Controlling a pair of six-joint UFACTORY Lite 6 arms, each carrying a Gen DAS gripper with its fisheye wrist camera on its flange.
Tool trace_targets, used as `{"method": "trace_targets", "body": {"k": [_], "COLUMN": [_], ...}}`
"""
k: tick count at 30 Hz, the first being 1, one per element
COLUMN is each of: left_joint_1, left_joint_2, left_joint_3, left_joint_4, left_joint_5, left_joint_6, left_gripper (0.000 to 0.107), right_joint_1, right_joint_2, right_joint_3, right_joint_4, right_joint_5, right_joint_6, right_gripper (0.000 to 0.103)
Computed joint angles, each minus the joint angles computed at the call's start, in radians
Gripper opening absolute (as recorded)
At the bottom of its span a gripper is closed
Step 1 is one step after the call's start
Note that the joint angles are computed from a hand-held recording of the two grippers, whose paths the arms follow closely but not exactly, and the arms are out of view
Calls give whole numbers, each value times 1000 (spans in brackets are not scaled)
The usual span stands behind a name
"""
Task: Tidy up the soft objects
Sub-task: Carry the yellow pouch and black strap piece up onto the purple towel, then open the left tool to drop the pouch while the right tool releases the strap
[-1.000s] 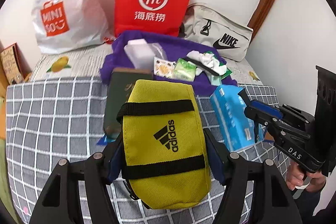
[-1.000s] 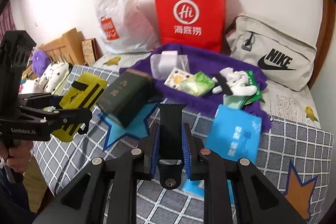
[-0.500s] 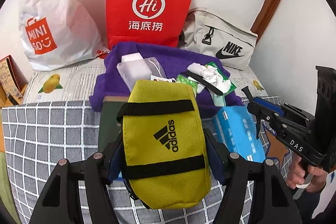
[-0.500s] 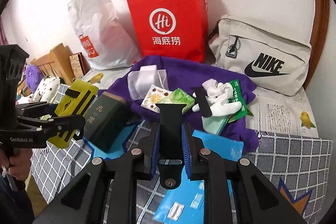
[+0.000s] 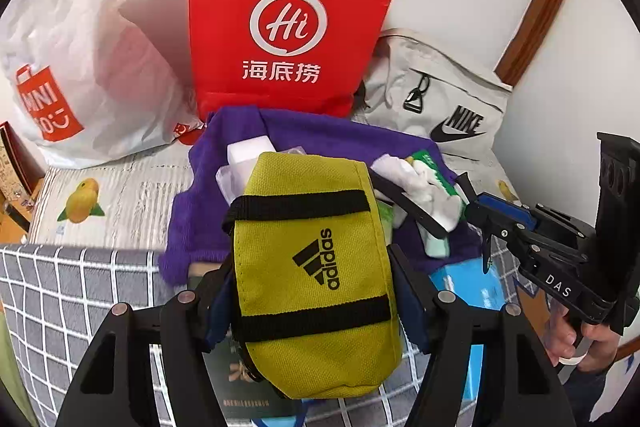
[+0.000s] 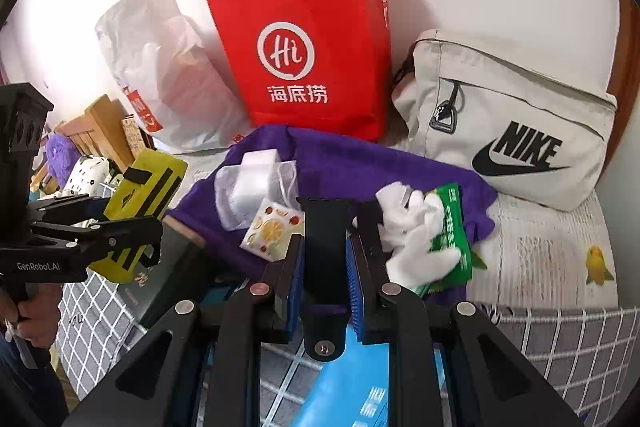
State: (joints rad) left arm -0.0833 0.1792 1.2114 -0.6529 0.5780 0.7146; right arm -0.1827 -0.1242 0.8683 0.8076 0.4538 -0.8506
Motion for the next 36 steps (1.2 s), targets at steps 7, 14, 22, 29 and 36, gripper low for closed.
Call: {"method": "trace_targets", "body": {"k": [7,14,22,29,36], "left_joint_1": [-22,-41,-57,-84,-125], "left_joint_2": [148,294,429,536,636], "left_joint_3": [143,302,432,536,646], "left_joint_4": [48,106,147,199,263], "left_joint_5": [-2,11,34,52,55], "left_joint_6": [-57,-126,-169,-227,-286], "left_gripper": [66,66,66,66,67], "right_joint_1": [-12,7,33,36,19], "right_joint_2": [175,346,481,542,580], "right_joint_3": [128,268,354,376,402], "right_joint_4": [60,23,-65,-59,-54], "right_joint_5": [7,44,43,40,50], "right_joint_6": [-57,-29,66,87,90], "right_gripper": [21,21,21,21,21]}}
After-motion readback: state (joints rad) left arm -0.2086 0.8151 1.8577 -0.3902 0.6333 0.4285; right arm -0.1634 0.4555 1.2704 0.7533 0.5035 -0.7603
